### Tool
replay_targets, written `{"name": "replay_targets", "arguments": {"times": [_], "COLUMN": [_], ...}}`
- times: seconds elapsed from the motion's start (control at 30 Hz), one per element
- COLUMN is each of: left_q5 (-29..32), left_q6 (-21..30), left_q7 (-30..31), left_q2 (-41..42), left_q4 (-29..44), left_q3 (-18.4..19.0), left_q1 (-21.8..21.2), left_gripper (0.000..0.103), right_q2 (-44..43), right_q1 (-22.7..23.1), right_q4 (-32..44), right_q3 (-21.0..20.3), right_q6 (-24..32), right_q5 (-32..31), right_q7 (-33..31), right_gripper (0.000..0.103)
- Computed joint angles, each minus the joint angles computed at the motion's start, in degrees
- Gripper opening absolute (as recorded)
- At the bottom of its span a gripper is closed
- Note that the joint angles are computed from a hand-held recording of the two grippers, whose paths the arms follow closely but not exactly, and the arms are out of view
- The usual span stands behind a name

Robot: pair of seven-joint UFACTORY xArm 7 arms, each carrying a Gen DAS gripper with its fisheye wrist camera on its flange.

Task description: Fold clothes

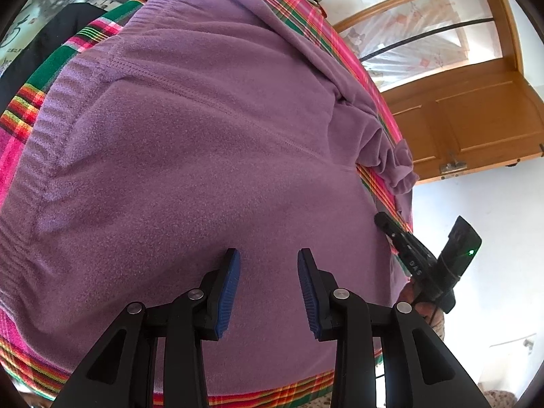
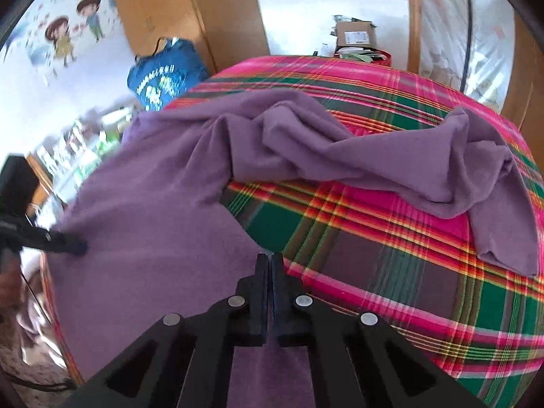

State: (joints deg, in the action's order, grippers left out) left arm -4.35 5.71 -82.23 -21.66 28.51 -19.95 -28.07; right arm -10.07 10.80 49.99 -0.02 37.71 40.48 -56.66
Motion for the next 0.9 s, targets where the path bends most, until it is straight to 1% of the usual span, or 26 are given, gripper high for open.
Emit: {"name": "replay_targets", "arguments": {"times": [0.03,0.07,0.13,0.23,0.3,0.33,0.37,0.4,0.47,0.57,0.7,0.8,0.9], "left_q5": [0.2,0.3,0.9,2.9,3.5,3.5,3.4,3.3,2.8,1.5,-0.6,-1.9,-2.8], "left_q6": [0.3,0.5,1.1,2.4,2.3,1.9,1.8,1.6,1.1,0.2,-0.4,-0.3,-0.4], "left_q7": [0.0,-0.1,-0.4,-1.2,-0.6,-0.1,0.5,1.2,2.9,5.7,9.3,11.0,11.7], "left_q2": [0.0,0.0,0.3,0.9,1.6,2.1,2.8,3.4,5.1,8.0,11.4,12.6,13.1], "left_q4": [0.1,0.3,0.9,2.4,3.1,3.4,3.8,4.3,5.4,7.4,10.2,11.3,11.7], "left_q3": [-0.1,-0.3,-0.8,-2.2,-1.7,-1.2,-0.8,-0.4,0.7,2.1,3.4,3.6,3.6], "left_q1": [0.1,0.3,0.9,2.7,2.3,1.9,1.5,1.1,0.1,-1.4,-3.1,-3.7,-3.8], "left_gripper": [0.036,0.036,0.036,0.036,0.036,0.036,0.036,0.036,0.036,0.036,0.036,0.036,0.036], "right_q2": [0.0,0.0,-0.4,-1.0,-1.5,-1.7,-2.2,-2.7,-3.1,-2.6,-3.1,-2.6,-2.5], "right_q1": [0.0,0.1,0.2,0.7,1.0,0.9,0.6,0.2,-0.8,-2.0,-1.8,-1.9,-2.0], "right_q4": [-0.2,0.1,-0.7,-2.1,-2.0,-1.5,-1.7,-1.8,-1.8,-1.1,-0.9,-0.3,-0.6], "right_q3": [0.2,0.1,0.3,0.8,-0.2,-1.0,-1.4,-1.8,-2.3,-2.9,-3.6,-2.9,-2.2], "right_q6": [-0.7,-0.1,-1.7,-3.5,-0.9,1.0,1.3,1.5,0.7,1.7,5.6,8.3,8.4], "right_q5": [-0.1,0.6,0.1,-2.0,-1.1,-0.1,0.6,1.2,0.5,-1.1,0.4,-0.9,-1.5], "right_q7": [0.5,0.7,0.1,0.2,-1.3,-1.8,-2.0,-2.2,-1.8,-1.0,-5.5,-6.5,-7.7], "right_gripper": [0.002,0.002,0.002,0.002,0.004,0.006,0.011,0.012,0.012,0.012,0.012,0.012,0.012]}}
